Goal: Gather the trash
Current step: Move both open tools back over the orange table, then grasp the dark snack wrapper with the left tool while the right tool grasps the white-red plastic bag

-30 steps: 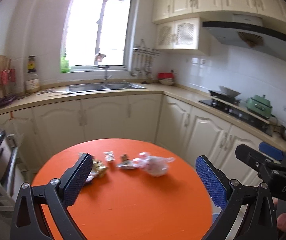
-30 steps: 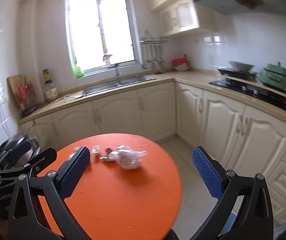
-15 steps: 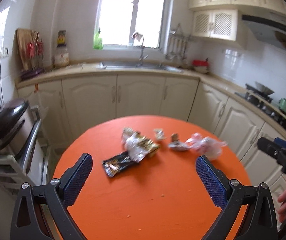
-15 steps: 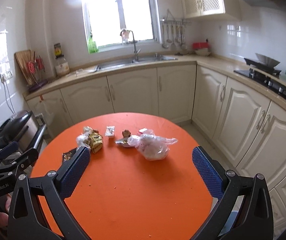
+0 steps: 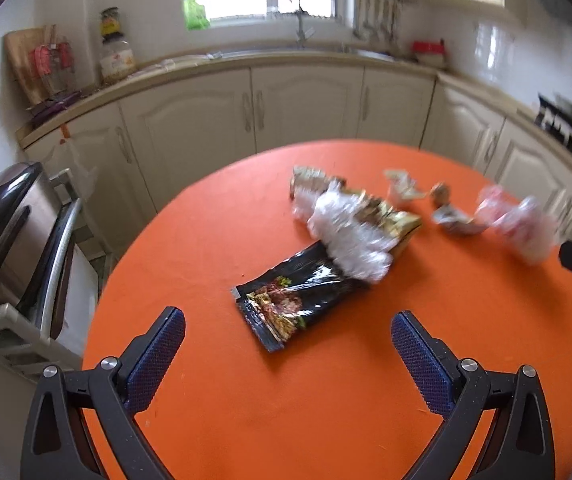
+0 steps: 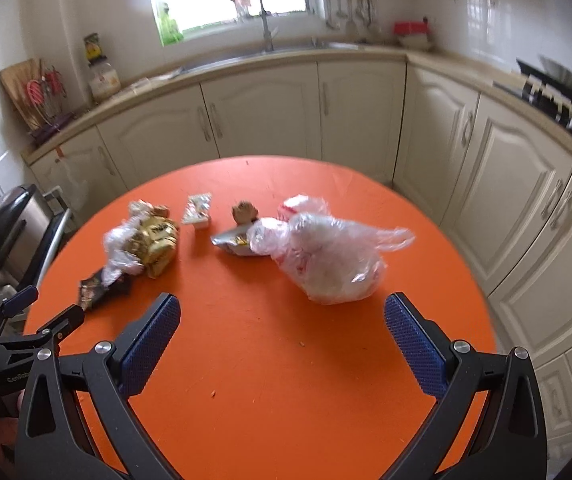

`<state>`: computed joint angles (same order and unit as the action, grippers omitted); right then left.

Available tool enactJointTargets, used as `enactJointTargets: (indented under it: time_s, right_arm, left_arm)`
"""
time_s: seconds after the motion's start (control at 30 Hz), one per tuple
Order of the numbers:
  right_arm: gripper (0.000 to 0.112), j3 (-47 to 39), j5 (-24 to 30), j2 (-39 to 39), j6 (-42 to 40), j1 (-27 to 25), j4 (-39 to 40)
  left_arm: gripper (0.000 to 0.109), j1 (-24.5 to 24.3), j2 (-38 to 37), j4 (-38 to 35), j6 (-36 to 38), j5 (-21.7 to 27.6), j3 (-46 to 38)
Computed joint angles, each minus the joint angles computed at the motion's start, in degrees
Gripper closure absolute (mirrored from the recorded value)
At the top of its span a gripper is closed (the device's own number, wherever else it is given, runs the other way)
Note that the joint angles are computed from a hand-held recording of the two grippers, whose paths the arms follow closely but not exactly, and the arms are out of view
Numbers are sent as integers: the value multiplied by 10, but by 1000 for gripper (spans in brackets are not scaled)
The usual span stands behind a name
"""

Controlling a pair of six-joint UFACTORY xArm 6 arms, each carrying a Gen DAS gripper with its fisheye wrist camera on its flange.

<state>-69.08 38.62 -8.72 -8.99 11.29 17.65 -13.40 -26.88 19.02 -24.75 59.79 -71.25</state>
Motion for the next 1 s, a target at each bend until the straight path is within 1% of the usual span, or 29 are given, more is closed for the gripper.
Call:
enactJointTargets:
  time_s: [0.07,0.13,0.2,0.27,0.3,0.33,0.37,0.4,0.47,0.5,0.57,0.6,0.63,0.67,0.7,0.73,0.77,0.8,0.83,0.87,0.9,1.0]
  right_arm:
    - [9,-10,-4,21,11,1,-7]
    - [9,-22,-3,40,18,1,-14]
    - [9,-38,-4,61,26,-1,-22]
    - [9,-57,-3,86,30,-3,-29]
    - [9,-65,-3,96,30,-4,-30]
    - [9,-72,-3,105,31,-4,-31]
    - [9,-80,-4,115,34,-4,-34]
    - [9,-87,-7,125,37,-4,-36]
    - [9,-105,-9,146,35,-6,-35]
    - [9,-111,-11,153,35,-7,-36]
    - [10,-123,-16,168,22,-10,-23]
    - [15,-128,-16,173,12,-12,-16]
    - [27,-130,-14,174,8,-13,-15]
    - [33,-133,-10,175,-1,-16,-7]
    - [41,-134,-5,174,-9,-19,4]
    - [46,-132,-2,171,-18,-21,10]
    - [48,-125,0,165,-26,-24,17]
    - [51,-118,2,157,-35,-27,31]
    - [52,-106,3,146,-44,-32,50]
    - [52,-97,3,137,-49,-34,60]
    - [53,-88,6,127,-54,-36,67]
    - [53,-55,15,90,-70,-44,93]
  left_arm:
    - [7,13,49,-5,34,-4,-30]
    - [7,30,102,-17,74,-22,-63]
    - [7,39,138,-30,104,-32,-89]
    - [12,56,172,-81,147,-53,-116]
    - [22,60,187,-100,167,-57,-130]
    - [27,62,204,-126,189,-59,-146]
    - [40,64,213,-148,202,-62,-156]
    - [47,62,231,-157,206,-59,-177]
    - [55,63,255,-162,215,-56,-204]
    - [66,62,265,-165,214,-53,-216]
    - [72,64,291,-178,212,-44,-248]
    - [74,66,307,-184,213,-40,-268]
    - [75,68,305,-197,219,-42,-264]
    - [78,70,311,-208,219,-41,-269]
    - [83,72,325,-220,219,-43,-286]
    - [85,74,318,-228,222,-42,-278]
    - [89,73,323,-231,218,-43,-286]
    - [90,75,334,-239,216,-41,-301]
    - [90,76,339,-253,216,-51,-303]
    - [91,75,320,-263,215,-43,-280]
    - [91,75,325,-267,213,-51,-282]
    - [92,74,321,-276,211,-56,-276]
